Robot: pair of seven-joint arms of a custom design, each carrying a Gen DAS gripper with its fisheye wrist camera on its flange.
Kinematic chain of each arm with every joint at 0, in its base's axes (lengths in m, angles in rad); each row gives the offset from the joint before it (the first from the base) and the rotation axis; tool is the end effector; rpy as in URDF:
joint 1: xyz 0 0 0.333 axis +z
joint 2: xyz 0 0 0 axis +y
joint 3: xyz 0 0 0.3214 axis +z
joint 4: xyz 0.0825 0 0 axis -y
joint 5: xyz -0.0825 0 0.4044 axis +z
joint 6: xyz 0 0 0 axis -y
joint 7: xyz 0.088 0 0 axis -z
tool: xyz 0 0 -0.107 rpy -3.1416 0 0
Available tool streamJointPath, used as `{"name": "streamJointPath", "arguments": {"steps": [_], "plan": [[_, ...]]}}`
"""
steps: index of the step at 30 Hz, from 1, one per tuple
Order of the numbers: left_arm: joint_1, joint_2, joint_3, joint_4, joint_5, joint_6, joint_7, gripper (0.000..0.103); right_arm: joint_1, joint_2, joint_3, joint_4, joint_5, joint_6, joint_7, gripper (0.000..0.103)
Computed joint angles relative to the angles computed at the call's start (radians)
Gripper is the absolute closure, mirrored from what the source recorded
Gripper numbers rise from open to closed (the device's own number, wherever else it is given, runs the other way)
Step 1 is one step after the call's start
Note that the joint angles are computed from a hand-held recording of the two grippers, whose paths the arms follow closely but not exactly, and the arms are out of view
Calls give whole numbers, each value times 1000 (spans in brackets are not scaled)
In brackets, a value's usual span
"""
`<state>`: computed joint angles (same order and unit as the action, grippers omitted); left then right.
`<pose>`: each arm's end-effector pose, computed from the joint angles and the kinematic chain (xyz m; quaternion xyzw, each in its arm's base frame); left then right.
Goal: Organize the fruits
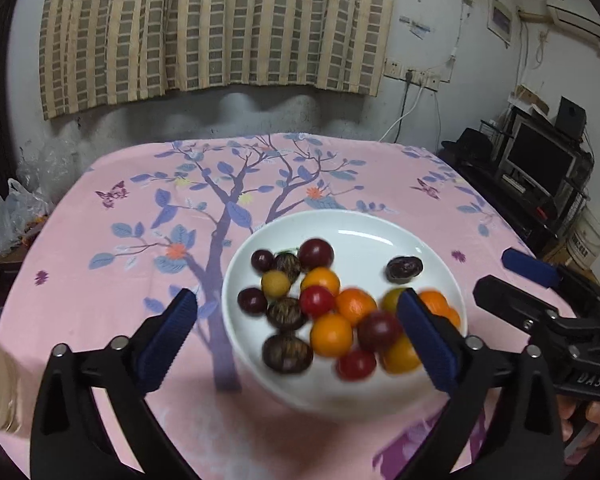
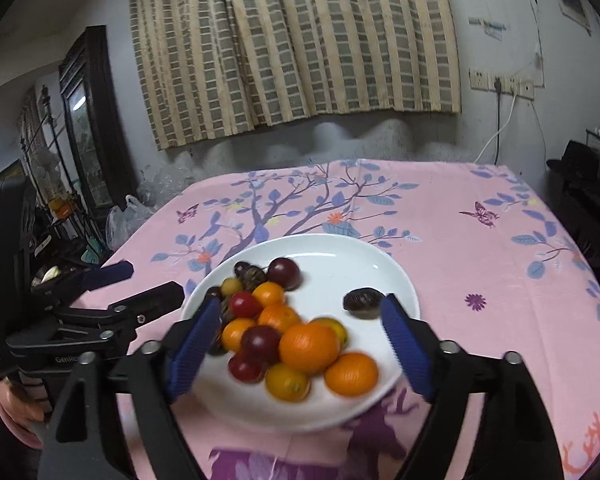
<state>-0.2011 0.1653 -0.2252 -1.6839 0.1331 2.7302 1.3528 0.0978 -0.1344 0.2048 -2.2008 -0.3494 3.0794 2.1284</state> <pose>0.6249 -0.2760 0.6069 -0.5416 0.7228 -0.3676 0.2218 0.5337 0.2010 0.5541 -0.6467 0.5878 -0.2640 0.4081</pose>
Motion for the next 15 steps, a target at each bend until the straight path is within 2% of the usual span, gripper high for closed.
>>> {"name": "streamJointPath", "arguments": {"steps": [3,6,9,12,15], "plan": [[8,-130,1,-166,-15,32,14,5,-4,-100,28,-110,-19,-1,-22,3],[3,-235,13,-296,-30,-7,6,5,-64,-194,112,-219,-47,-7,-24,3],[3,-310,21,-398,-15,-17,-55,5,-74,-257,145,-304,-24,-8,-54,3],[16,-353,19,-470,45,9,-126,5,-48,-295,139,-361,39,-22,-84,3],[17,-362,19,-494,91,10,-154,5,-101,-345,199,-395,59,-33,-73,3]]}}
